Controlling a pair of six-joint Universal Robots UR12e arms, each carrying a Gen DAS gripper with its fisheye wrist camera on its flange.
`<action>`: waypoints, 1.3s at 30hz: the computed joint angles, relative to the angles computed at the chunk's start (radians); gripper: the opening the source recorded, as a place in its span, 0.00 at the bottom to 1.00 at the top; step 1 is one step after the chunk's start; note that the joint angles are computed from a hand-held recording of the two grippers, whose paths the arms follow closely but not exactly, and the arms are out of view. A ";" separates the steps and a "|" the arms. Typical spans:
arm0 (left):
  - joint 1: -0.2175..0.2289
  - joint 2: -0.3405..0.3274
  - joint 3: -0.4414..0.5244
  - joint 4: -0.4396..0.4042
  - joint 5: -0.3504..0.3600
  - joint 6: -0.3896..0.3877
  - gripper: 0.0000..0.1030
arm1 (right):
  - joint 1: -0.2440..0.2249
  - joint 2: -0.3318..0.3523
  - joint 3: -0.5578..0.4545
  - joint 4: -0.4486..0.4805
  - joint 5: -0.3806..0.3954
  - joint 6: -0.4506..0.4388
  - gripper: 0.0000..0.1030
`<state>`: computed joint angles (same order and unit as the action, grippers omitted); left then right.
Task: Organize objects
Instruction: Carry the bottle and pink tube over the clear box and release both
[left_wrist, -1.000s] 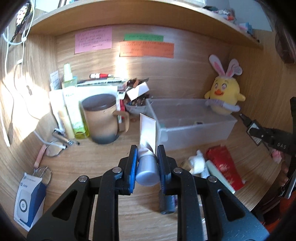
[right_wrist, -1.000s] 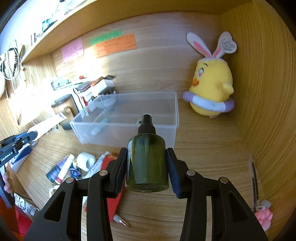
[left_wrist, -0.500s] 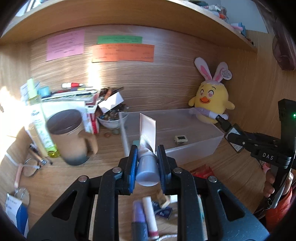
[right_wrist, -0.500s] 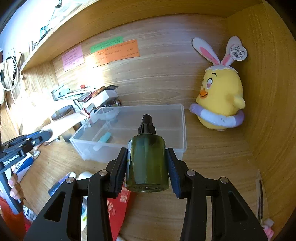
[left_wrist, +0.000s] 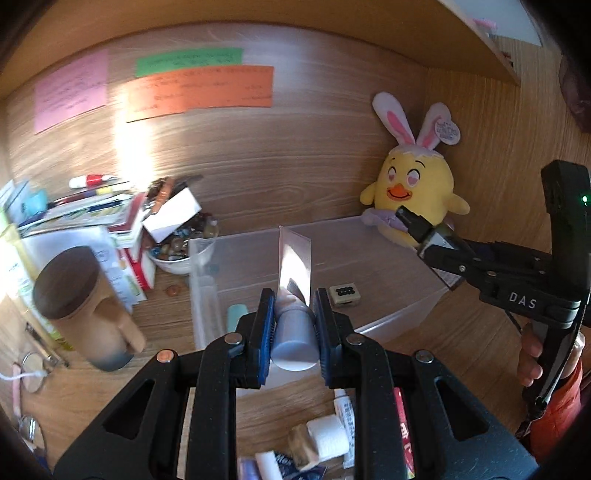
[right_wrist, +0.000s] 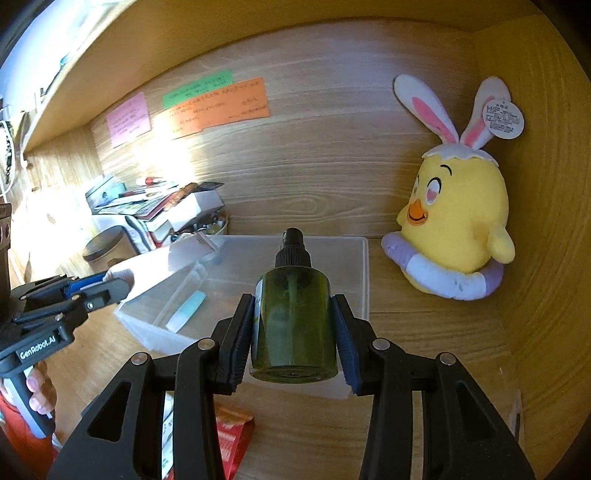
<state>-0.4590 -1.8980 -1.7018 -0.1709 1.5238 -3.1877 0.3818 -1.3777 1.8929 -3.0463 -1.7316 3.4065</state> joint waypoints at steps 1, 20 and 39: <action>-0.002 -0.007 0.011 -0.009 0.002 0.006 0.20 | -0.003 0.003 -0.004 0.007 0.005 0.001 0.37; -0.001 -0.098 0.138 -0.186 -0.089 0.059 0.20 | -0.018 0.081 -0.099 0.156 0.051 -0.038 0.37; 0.001 -0.102 0.132 -0.198 -0.039 0.049 0.44 | -0.001 0.112 -0.130 0.218 0.011 -0.083 0.37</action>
